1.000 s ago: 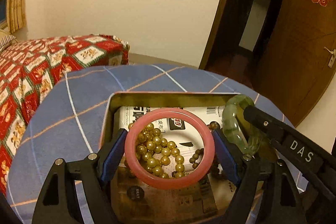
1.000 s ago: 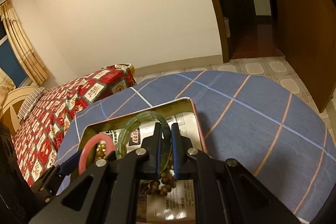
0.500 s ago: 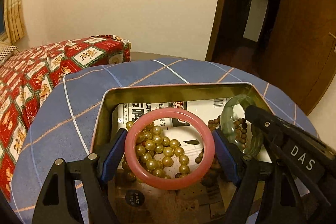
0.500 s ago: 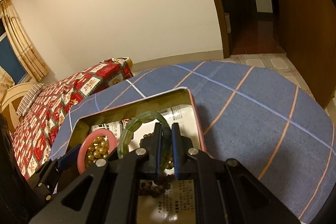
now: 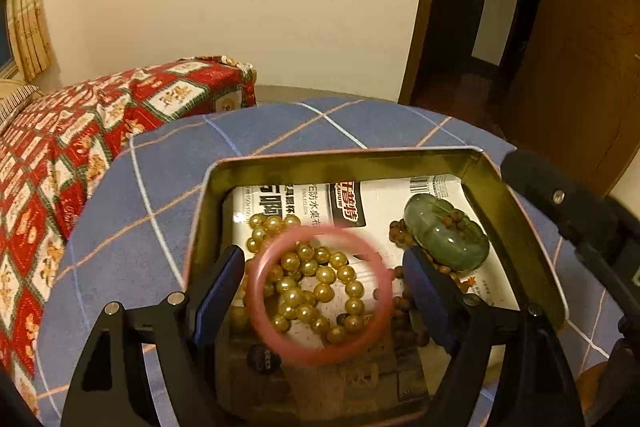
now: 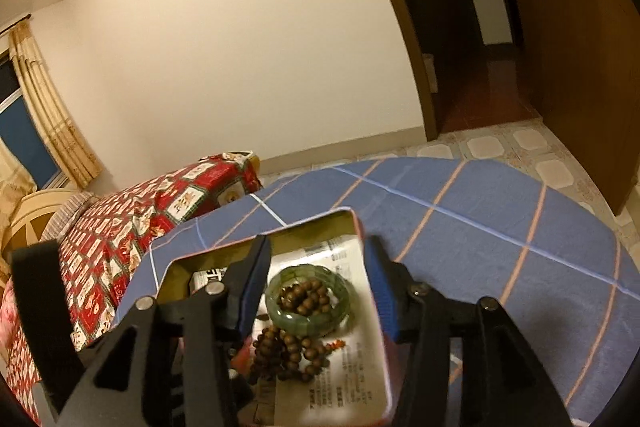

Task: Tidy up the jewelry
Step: 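Lower both bangles into the tin and open both tools, then withdraw both tools from the tin toward the remaining jewelry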

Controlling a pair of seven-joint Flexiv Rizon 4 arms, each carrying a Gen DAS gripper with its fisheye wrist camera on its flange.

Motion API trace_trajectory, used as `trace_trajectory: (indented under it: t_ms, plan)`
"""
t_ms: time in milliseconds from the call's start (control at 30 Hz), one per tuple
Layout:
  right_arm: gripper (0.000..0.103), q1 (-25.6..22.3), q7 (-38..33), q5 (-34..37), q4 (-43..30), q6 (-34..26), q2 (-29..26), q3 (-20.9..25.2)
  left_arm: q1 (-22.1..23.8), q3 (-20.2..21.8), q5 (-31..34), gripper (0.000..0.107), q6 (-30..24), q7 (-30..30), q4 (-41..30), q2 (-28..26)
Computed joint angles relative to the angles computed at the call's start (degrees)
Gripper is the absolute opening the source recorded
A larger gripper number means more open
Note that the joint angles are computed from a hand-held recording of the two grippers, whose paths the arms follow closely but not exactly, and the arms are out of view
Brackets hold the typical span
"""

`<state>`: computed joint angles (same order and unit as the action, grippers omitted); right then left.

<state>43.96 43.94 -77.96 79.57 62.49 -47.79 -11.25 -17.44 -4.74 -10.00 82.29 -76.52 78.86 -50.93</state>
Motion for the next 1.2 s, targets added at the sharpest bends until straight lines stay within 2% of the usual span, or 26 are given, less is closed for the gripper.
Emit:
trace_trajectory:
  t_ms: [233,500,633,900,1200]
  plan:
    - [0.052,1.30,-3.11,3.16,2.70,-3.21,2.43,2.33,-1.19,2.44,1.38,0.082,3.33,-1.76,5.70,4.54]
    - [0.053,2.97,-2.71,3.22,7.70,-6.08,6.39,4.71,0.69,1.14,1.73,0.082,9.37,-2.34,15.42,10.50]
    - [0.052,3.10,-2.51,2.51,9.57,-6.30,7.61,6.38,2.82,-0.89,1.85,0.082,12.57,-1.81,21.59,13.73]
    - [0.053,4.24,-5.48,3.49,10.73,-6.07,7.47,8.95,11.78,-7.16,2.06,0.081,20.12,-3.02,33.66,18.59]
    - [0.053,6.55,-10.69,6.26,10.40,-3.39,6.29,9.48,18.34,-8.61,7.37,0.081,26.06,-4.92,43.00,21.70]
